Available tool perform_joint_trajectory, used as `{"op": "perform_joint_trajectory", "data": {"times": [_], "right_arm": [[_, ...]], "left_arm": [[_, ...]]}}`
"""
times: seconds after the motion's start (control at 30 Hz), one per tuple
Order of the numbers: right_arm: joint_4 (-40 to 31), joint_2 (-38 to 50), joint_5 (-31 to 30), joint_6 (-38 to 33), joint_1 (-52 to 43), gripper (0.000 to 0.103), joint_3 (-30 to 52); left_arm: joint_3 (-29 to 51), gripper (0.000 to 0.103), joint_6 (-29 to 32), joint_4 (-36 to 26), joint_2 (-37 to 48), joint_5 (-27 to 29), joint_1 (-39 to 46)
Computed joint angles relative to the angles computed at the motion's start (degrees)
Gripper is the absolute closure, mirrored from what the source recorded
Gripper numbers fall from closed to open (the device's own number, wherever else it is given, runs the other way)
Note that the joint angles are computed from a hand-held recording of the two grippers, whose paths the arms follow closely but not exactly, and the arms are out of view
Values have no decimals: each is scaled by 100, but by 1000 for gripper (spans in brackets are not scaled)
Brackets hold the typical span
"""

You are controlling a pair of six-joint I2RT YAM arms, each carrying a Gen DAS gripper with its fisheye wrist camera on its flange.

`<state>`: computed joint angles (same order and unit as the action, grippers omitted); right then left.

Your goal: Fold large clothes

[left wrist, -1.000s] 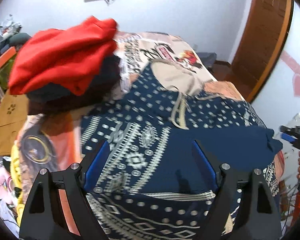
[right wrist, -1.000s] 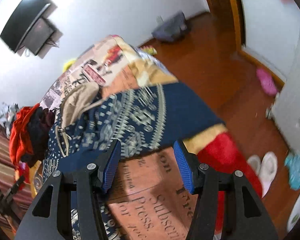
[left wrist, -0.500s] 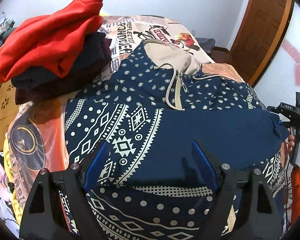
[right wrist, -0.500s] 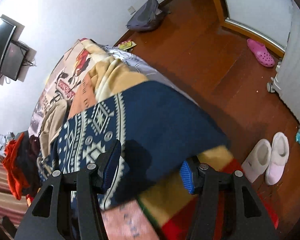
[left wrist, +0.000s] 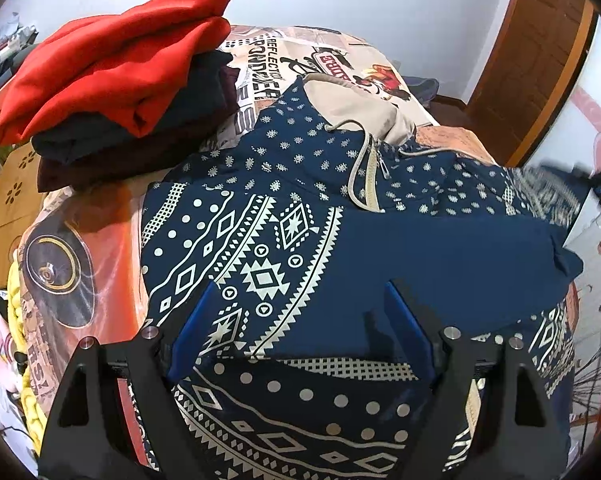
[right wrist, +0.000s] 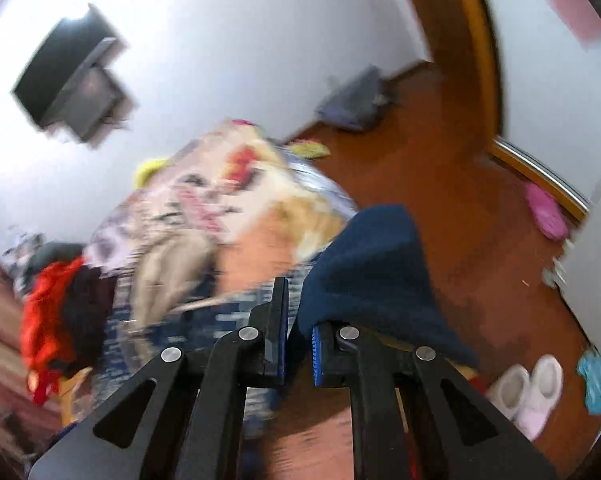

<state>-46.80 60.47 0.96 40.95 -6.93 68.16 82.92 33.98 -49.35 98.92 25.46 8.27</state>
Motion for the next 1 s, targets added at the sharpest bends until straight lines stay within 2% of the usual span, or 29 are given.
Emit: {"op": "perform_joint_trajectory", "data": {"times": [0.13, 0.33, 0.4, 0.6, 0.8, 0.9, 0.97, 1.0], "right_arm": [[-21, 287, 593, -186, 1226, 95, 757], [293, 855, 718, -33, 2441, 95, 831], [367, 1086, 535, 83, 2682, 95, 651], [209, 1660, 129, 326, 2939, 91, 270], [-299, 1473, 70, 293, 2926, 90, 508], [-299, 1161, 27, 371, 2930, 83, 459], [-330, 1070, 218, 464, 2942, 79, 486], [-373, 982, 352, 526, 2961, 73, 482]], "left_arm": [[-212, 20, 156, 105, -122, -97, 25], [-232, 20, 242, -13, -148, 17, 185], [-206, 20, 310, -83, -135, 40, 237], [-336, 20, 543, -39, -208, -100, 325], [-432, 20, 536, -24, -220, -132, 308], [-425, 20, 494, -32, -223, -109, 246], [-427, 20, 475, -27, -248, -88, 195], [-427, 20, 472, -28, -264, -78, 168]]}}
